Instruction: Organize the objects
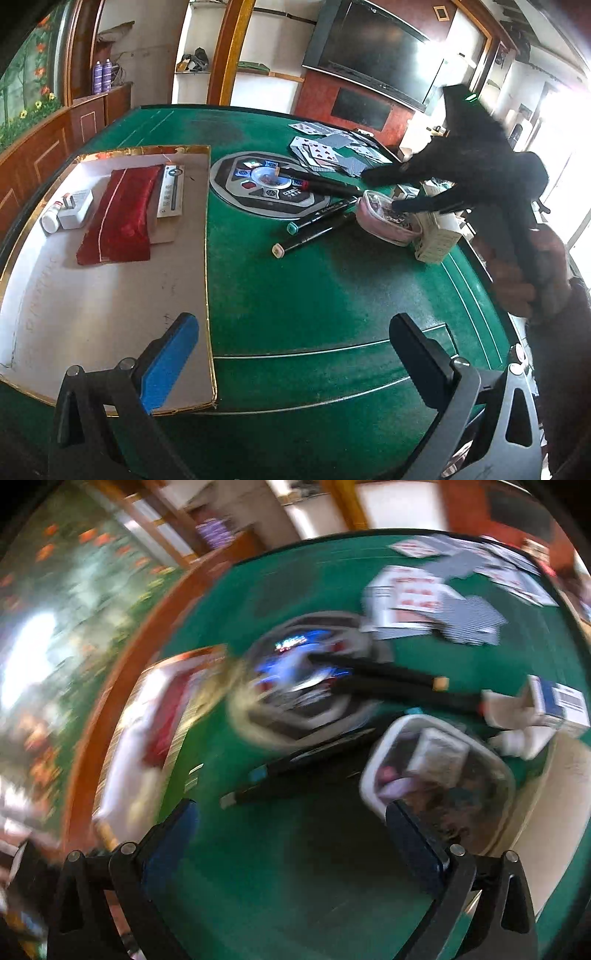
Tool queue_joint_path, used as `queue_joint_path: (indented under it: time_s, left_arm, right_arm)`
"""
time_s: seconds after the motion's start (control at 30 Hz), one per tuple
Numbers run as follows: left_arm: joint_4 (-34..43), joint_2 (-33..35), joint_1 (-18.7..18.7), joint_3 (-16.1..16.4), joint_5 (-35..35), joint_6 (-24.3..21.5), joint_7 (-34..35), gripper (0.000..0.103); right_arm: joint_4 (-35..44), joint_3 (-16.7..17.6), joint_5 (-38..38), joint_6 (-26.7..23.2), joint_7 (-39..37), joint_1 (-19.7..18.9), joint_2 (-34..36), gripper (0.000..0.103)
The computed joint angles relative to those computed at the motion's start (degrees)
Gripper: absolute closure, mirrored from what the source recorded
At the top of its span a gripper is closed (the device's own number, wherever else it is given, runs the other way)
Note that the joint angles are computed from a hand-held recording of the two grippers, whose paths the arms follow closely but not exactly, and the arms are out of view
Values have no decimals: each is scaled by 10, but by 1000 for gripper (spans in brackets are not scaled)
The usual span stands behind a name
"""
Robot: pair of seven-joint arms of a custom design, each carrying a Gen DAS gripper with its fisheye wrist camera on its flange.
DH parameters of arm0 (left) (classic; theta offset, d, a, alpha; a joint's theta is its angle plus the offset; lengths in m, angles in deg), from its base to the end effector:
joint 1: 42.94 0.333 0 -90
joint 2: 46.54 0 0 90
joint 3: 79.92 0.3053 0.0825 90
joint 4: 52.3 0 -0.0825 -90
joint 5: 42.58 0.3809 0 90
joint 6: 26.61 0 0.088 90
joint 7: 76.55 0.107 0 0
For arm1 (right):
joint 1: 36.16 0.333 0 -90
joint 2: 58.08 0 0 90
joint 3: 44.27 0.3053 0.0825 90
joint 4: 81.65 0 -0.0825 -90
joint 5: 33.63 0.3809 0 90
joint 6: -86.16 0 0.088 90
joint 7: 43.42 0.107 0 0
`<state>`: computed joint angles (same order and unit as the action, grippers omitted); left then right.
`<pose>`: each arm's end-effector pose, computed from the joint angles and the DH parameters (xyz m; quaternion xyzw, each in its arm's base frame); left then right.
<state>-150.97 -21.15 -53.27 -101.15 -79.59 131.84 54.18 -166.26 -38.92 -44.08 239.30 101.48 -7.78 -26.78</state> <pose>0.6207 -0.3123 0.3964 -0.4134 0.8253 -0.3828 0.0377 0.6223 0.4045 0.4280 -0.5751 0.7516 -0.0481 0.3194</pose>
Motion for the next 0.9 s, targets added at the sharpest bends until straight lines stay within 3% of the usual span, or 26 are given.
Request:
queue_joint_path:
  time_s: [0.1, 0.33, 0.37, 0.5, 0.57, 0.63, 0.67, 0.7, 0.77, 0.9]
  left_arm:
    - [-2, -2, -2, 1, 0, 5, -5, 0]
    - [-16, -14, 6, -6, -14, 0, 11, 0]
    - [-18, -15, 7, -6, -16, 0, 14, 0]
    - [-15, -13, 5, -2, -17, -5, 16, 0]
    - [-12, -9, 5, -2, -21, -12, 15, 0]
    - [-8, -6, 4, 0, -20, -20, 11, 0]
    - [-7, -5, 2, 1, -18, -22, 7, 0]
    - [-7, -5, 0, 4, -14, -23, 3, 0]
    - [-10, -8, 0, 2, -14, -21, 4, 0]
    - [-19, -13, -1, -2, -20, -13, 16, 0]
  right_arm:
    - [-14, -40, -45, 13, 62, 26, -19, 0]
    - [86, -64, -72, -138, 140, 15, 52, 0]
    - [121, -68, -91, -186, 136, 22, 70, 0]
    - [219, -24, -43, -282, 35, 9, 121, 0]
    - [193, 3, -8, -241, -3, 0, 107, 0]
    - [117, 63, 78, -134, -77, -39, 74, 0]
    - [89, 77, 112, -91, -102, -44, 61, 0]
    - [69, 71, 107, -79, -102, -37, 43, 1]
    - [47, 9, 43, -88, -41, 17, 10, 0]
    - [-26, -39, -39, -44, 72, 47, -38, 0]
